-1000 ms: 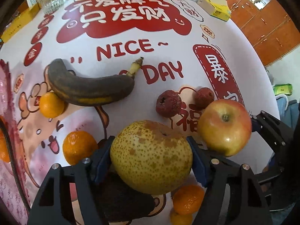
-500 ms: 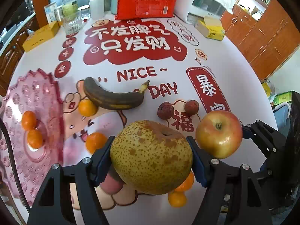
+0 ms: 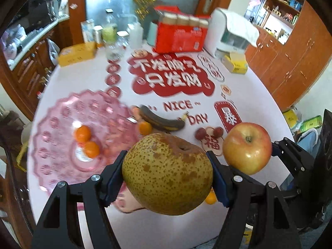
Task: Organize fruits
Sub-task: 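Carry the pear and apple over the pink bowl and release both inside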
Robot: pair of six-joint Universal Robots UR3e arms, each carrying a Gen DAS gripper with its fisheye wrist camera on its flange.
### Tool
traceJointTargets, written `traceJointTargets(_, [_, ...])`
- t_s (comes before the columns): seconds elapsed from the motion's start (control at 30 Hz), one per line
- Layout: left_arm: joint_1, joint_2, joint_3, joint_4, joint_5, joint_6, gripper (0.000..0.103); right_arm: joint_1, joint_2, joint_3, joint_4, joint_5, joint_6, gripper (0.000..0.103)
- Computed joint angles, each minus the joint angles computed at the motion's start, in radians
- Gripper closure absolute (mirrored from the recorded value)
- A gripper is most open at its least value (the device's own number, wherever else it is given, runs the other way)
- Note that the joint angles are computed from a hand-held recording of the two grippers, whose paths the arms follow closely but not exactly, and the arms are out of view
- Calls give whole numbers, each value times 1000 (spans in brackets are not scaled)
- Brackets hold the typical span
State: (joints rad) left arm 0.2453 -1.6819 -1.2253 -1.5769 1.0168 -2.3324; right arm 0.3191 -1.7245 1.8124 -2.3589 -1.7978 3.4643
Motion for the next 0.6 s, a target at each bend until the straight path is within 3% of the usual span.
traceJointTargets(0.37, [243, -107, 275, -147, -106, 153, 31, 183, 350, -479, 81, -139, 80, 33])
traceJointTargets(0.6, [306, -243, 418, -99, -109, 152, 31, 226, 599, -871, 213, -209, 113, 33])
